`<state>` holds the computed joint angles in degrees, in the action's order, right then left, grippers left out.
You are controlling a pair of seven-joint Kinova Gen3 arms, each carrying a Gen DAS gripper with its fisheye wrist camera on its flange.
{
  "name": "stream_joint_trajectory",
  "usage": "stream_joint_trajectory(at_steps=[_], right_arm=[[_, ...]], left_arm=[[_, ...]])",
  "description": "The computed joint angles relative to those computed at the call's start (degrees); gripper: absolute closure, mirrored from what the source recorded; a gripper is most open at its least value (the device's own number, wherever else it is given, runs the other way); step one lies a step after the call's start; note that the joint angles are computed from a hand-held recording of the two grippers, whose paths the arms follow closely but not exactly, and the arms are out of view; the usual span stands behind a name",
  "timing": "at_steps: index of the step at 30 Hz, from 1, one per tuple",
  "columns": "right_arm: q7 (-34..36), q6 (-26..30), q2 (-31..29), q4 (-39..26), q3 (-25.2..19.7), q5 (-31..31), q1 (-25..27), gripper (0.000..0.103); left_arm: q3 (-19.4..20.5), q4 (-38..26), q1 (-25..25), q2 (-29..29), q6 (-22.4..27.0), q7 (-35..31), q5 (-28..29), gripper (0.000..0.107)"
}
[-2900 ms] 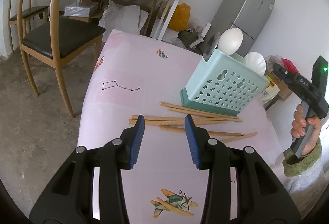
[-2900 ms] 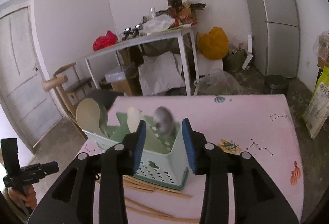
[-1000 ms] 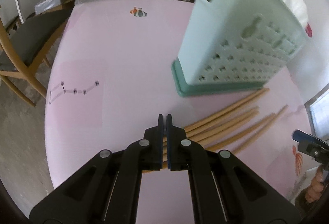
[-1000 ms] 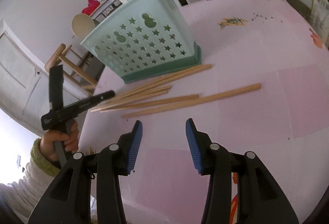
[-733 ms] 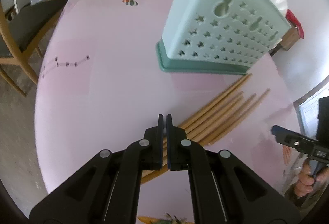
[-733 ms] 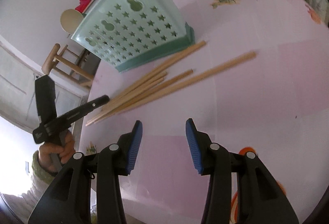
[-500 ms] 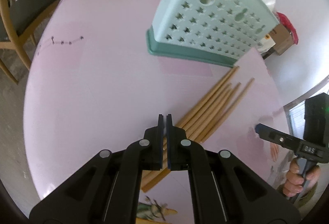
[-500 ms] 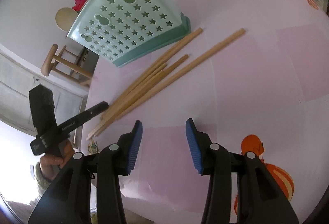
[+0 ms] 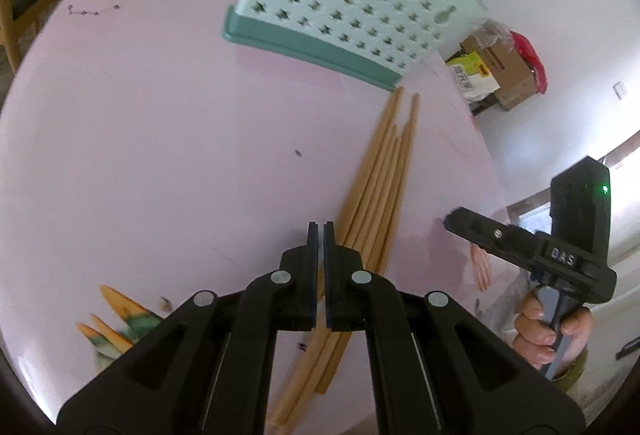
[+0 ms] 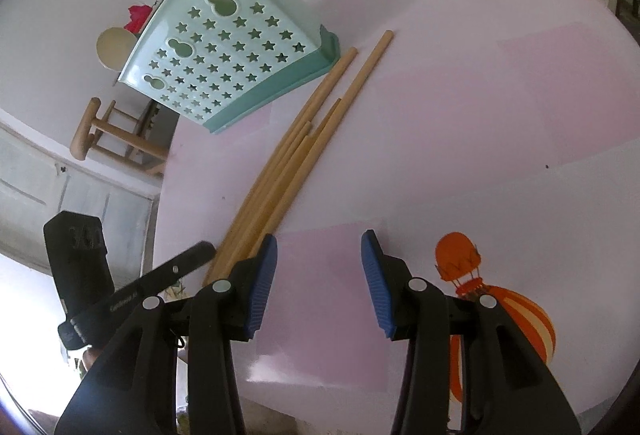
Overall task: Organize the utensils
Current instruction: 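Move the left tool down toward the loose wooden chopsticks, then lower both tools over the chopsticks, aligning the left tool on one chopstick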
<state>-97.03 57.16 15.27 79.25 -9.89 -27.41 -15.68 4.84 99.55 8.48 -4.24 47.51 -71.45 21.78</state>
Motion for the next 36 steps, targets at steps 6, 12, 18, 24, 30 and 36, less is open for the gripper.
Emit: stream_joint_trajectory(at_steps=[6, 12, 18, 24, 30, 36], right_arm=[[-0.92, -0.51, -0.52, 0.55, 0.09, 0.41, -0.39, 0.060], [-1.07, -0.84, -0.58, 0.73, 0.01, 0.36, -0.52, 0.060], [0.21, -1.02, -0.77, 1.33, -0.11, -0.77, 0.25, 0.060], [1.88, -1.06, -0.94, 1.94, -0.08, -2.14, 1.09, 0.060], [1.73, -0.88, -0.88, 1.77, 0.07, -2.00, 0.89, 0.060], [1.76, -0.77, -0.87, 1.70, 0.09, -2.02, 0.91, 0.060]], left_arm=[[0.54, 1.41, 1.38, 0.03, -1.30, -2.18, 3.38, 0.106], [1.30, 2.45, 2.83, 0.23, -2.47, -3.17, 6.18, 0.106], [1.96, 1.73, 3.77, 1.20, -2.71, -2.86, 6.52, 0.106], [1.98, 1.00, 3.86, 1.55, -2.12, -2.43, 6.04, 0.106], [2.05, 0.85, 3.92, 1.41, -1.88, -1.79, 5.33, 0.106], [1.97, 0.87, 3.90, 1.41, -1.82, -1.99, 5.44, 0.106]])
